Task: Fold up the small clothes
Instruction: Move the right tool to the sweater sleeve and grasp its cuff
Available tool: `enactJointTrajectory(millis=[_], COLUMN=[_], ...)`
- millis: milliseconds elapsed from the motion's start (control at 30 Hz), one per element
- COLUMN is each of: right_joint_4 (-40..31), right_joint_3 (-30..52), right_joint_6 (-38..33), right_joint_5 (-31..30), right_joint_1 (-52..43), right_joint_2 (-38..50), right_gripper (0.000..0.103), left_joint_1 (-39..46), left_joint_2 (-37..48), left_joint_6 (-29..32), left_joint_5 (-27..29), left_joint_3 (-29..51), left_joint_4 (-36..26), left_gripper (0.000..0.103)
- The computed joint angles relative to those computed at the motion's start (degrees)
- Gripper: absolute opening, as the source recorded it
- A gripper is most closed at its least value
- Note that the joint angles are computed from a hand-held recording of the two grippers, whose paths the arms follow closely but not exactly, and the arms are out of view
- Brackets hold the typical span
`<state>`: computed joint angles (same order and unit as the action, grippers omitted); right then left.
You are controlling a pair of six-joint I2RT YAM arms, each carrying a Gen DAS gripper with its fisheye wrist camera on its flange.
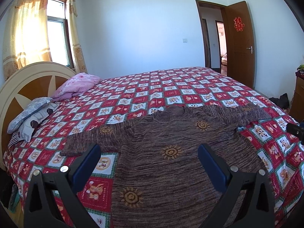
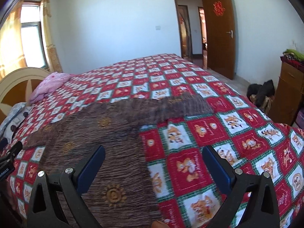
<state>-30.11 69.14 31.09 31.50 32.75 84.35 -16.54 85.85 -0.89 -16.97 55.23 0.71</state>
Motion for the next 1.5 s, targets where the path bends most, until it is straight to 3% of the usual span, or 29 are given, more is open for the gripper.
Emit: enactJointTrajectory(millis=[133, 333, 500, 633, 833, 1033, 1333, 1400, 1500], right_joint_4=[-1.1, -1.9, -2.5, -2.8, -5.7, -6.9, -7.3, -7.4, -8.3], right_joint_3=[1.5, 9.1, 17.2, 24.3, 34.5, 39.4, 43.2, 43.5, 45.0], right_joint_6=[-3.0, -6.7, -7.0, -8.0, -6.0, -8.2, -15.1, -15.3, -14.5], right_joint_5=[-4.3, -14.0, -20.1, -20.3, -23.0, -20.7, -16.1, -16.2, -17.3], right_joint_1=[-7.7, -19.9, -27.1, -30.5, -35.5, -35.2, -33.4, -33.6, -33.6], right_joint_2=[2.1, 11.6, 20.6, 27.1, 36.4, 40.9, 44.4, 44.4, 44.3], right_gripper=[0.102, 0.102, 0.100, 0.097, 0.080, 0.073, 0.041, 0.022, 0.010], left_joint_1=[1.5, 2.1, 2.8, 2.4, 1.9, 2.0, 1.6, 1.6, 1.8], left_joint_2=[6.6, 17.3, 26.1, 29.7, 33.6, 36.9, 39.5, 39.3, 39.0], left_joint_6=[-0.2, 0.8, 0.0, -0.1, -0.6, -0.7, -0.8, -1.0, -1.3], left_joint_5=[1.7, -1.9, -2.4, -2.6, -2.5, -2.0, -1.7, -1.5, -0.6], left_joint_3=[5.2, 12.6, 21.6, 25.9, 31.0, 35.2, 38.6, 38.4, 38.3], left_joint_4=[-0.6, 1.7, -3.4, -5.9, -8.8, -11.1, -13.7, -13.8, -14.2], left_gripper=[0.103, 0.103, 0.103, 0.103, 0.103, 0.103, 0.103, 0.103, 0.103])
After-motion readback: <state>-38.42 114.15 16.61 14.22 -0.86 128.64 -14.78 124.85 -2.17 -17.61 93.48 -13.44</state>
